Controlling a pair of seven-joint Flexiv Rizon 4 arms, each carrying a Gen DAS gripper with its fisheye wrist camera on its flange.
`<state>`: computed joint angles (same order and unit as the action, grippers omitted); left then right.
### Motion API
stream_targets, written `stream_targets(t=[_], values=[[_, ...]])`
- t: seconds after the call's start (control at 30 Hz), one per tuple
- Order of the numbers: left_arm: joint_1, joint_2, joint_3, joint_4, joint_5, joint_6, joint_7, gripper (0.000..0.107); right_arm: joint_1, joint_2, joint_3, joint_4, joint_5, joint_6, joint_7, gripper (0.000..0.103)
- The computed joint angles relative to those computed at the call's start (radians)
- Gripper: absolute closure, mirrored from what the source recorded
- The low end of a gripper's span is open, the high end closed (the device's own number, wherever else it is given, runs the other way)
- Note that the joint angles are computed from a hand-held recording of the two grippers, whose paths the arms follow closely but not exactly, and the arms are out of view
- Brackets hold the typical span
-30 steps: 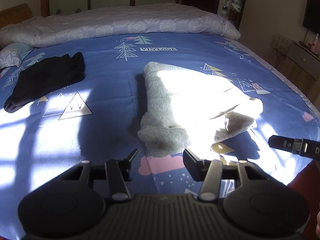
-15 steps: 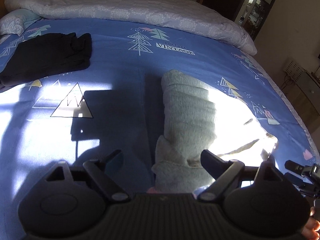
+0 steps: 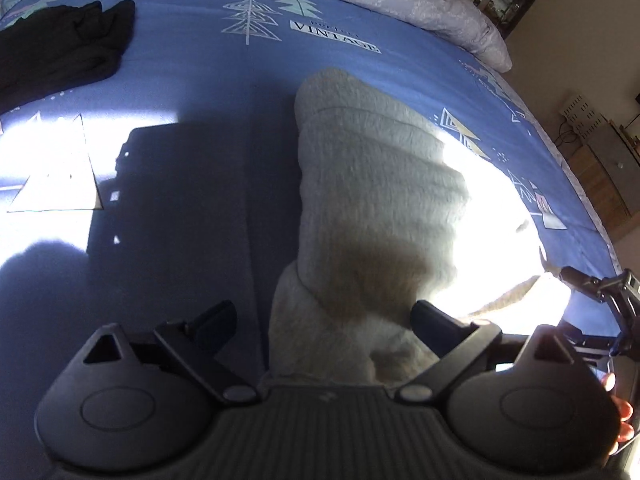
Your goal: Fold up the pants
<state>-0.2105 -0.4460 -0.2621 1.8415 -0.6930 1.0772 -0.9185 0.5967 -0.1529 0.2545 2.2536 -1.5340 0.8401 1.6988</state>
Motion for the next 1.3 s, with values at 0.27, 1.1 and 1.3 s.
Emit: stream_targets(t=[0.27, 1.1, 1.3], values=[[0.016, 0.025, -0.025, 0.029, -0.062, -0.025, 0.068, 0.072, 0.003, -0.094, -0.02, -0.127, 0.052, 0.097, -0.256, 0.051], [0.041, 0.329, 0.19, 0.384, -0.302, -0.046, 0.244, 0.063, 0.245, -0.28, -0.076, -0.411, 0.358, 0.146, -0.773, 0.045], [0.036, 0.327, 0.183, 0.396, -0.313, -0.004, 0.245, 0.052, 0.29, -0.283, -0.087, -0.432, 0.439, 0.09, -0.84, 0.035]])
